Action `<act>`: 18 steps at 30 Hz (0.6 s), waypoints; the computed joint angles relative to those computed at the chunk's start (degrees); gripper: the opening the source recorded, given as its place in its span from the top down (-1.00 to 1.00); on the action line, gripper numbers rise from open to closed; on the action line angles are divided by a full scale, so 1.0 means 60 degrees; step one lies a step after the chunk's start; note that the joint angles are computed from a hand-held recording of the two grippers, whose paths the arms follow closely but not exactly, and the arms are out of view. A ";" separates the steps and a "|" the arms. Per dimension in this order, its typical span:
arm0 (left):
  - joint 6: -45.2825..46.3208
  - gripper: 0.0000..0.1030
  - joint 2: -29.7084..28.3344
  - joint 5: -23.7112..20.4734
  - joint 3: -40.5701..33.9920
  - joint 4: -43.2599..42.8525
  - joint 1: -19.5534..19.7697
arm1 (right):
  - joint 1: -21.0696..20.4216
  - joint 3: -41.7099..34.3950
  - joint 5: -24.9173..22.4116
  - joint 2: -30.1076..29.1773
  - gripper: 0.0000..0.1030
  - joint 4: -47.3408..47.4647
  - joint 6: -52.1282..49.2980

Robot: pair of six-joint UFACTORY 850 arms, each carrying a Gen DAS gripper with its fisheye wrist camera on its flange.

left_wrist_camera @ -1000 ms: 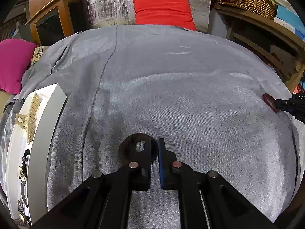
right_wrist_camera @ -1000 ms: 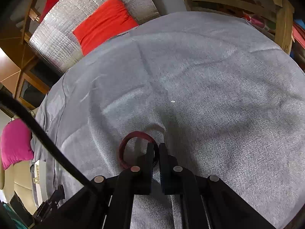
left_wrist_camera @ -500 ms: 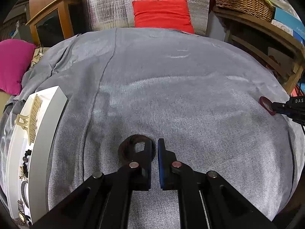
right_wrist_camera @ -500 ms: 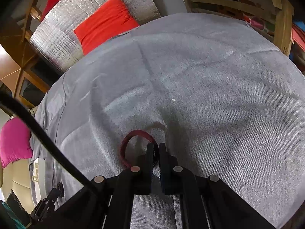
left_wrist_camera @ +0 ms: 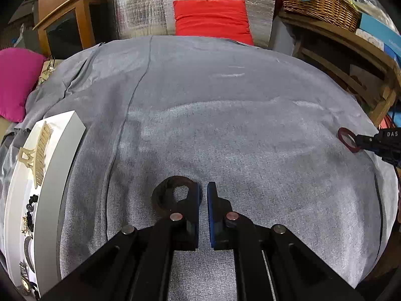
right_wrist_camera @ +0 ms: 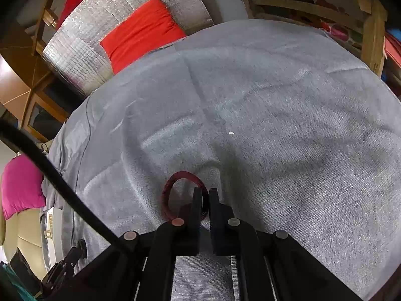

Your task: Organize jewelry

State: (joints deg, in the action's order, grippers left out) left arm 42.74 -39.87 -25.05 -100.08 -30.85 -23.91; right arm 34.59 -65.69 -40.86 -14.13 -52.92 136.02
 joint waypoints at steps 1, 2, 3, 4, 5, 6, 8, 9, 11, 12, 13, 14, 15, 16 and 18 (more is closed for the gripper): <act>0.0053 0.88 -0.0011 -0.0043 -0.0026 -0.0092 0.0018 | 0.0008 0.0001 -0.0032 0.0004 0.88 -0.0013 -0.0004; 0.0181 0.88 -0.0019 -0.0113 -0.0049 -0.0267 0.0048 | 0.0018 -0.0005 -0.0075 0.0007 0.88 -0.0019 -0.0025; 0.0325 0.88 -0.0042 -0.0225 -0.0092 -0.0452 0.0083 | 0.0018 0.0007 -0.0074 0.0015 0.88 -0.0027 -0.0019; 0.0454 0.88 -0.0073 -0.0361 -0.0146 -0.0613 0.0117 | 0.0013 0.0019 -0.0057 0.0016 0.88 -0.0012 -0.0018; 0.0535 0.88 -0.0111 -0.0503 -0.0212 -0.0728 0.0158 | 0.0003 0.0023 -0.0042 0.0008 0.88 0.0046 -0.0044; 0.0531 0.88 -0.0128 -0.0568 -0.0244 -0.0763 0.0185 | -0.0009 0.0023 -0.0028 -0.0007 0.88 0.0098 -0.0072; 0.0549 0.88 -0.0242 -0.0913 -0.0440 -0.0988 0.0307 | -0.0068 0.0058 0.0115 -0.0014 0.88 0.0223 -0.0150; 0.0607 0.87 -0.0303 -0.1128 -0.0549 -0.1168 0.0382 | -0.0102 0.0084 0.0225 -0.0006 0.83 0.0276 -0.0171; 0.0687 0.54 -0.0347 -0.1312 -0.0635 -0.1325 0.0465 | -0.0159 0.0135 0.0391 0.0015 0.82 0.0406 -0.0144; 0.0690 0.36 -0.0333 -0.1323 -0.0619 -0.1316 0.0490 | -0.0190 0.0179 0.0498 0.0044 0.78 0.0487 -0.0136; 0.0712 0.02 -0.0310 -0.1295 -0.0586 -0.1328 0.0507 | -0.0226 0.0253 0.0673 0.0091 0.72 0.0482 -0.0057; 0.0881 -0.12 -0.0250 -0.1234 -0.0499 -0.1481 0.0533 | -0.0256 0.0323 0.0847 0.0137 0.54 0.0414 0.0083; 0.1091 -0.12 -0.0207 -0.1235 -0.0437 -0.1635 0.0555 | -0.0264 0.0393 0.0982 0.0183 0.39 0.0301 0.0231; 0.1240 -0.13 -0.0190 -0.1266 -0.0422 -0.1697 0.0570 | -0.0267 0.0434 0.1095 0.0224 0.33 0.0167 0.0335; 0.1236 -0.14 -0.0189 -0.1244 -0.0412 -0.1540 0.0564 | -0.0234 0.0404 0.1021 0.0224 0.17 0.0063 0.0293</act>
State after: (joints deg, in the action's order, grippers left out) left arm 50.15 -41.00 -32.51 -102.55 -40.09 -20.53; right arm 33.18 -63.27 -34.73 -12.78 -52.54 137.78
